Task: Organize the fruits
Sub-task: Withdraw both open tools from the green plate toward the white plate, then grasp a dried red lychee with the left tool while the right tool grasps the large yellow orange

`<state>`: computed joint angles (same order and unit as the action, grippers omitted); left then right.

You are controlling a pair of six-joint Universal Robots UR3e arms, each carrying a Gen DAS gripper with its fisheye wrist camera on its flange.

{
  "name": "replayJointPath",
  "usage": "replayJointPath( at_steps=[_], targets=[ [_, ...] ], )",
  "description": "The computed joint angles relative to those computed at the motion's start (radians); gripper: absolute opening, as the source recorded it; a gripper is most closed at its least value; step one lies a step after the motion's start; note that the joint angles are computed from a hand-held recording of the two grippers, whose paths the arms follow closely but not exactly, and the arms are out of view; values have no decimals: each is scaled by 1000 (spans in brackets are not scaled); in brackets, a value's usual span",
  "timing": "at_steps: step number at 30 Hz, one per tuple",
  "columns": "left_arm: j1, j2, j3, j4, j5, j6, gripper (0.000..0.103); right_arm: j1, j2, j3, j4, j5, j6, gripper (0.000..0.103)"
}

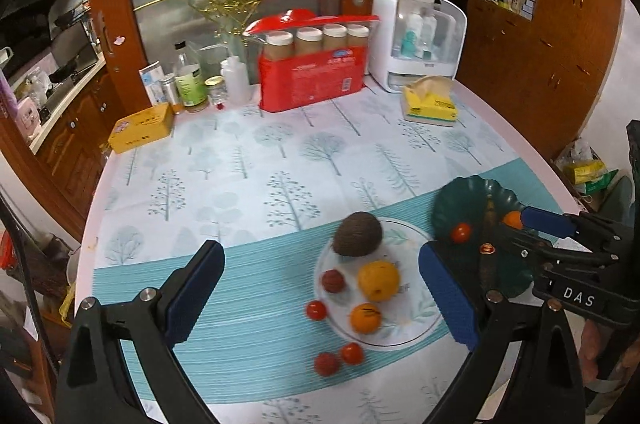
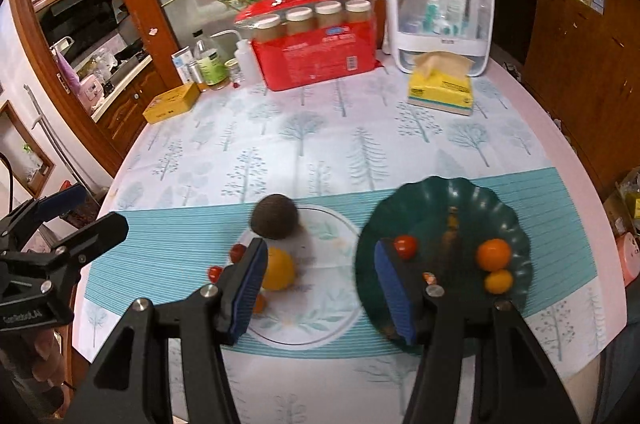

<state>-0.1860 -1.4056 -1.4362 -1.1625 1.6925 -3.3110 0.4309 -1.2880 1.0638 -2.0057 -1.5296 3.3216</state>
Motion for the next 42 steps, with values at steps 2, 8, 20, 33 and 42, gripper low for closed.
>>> replayJointPath(
  at_steps=[2,8,20,33,42],
  targets=[
    [47,40,-41,-1,-38,48,97,32,23,-30,5,-20,29,56],
    [164,144,-187,-12,-141,170,97,106,83,-59,-1,-68,119,56],
    [260,214,-546,39,-271,326,97,153,176,13,4,-62,230,56],
    [236,133,-719,217,-354,320,82,105,268,47,-120,37,268,56],
    [218,123,-751,260,-370,281,65,65,335,-10,-113,93,262,57]
  ],
)
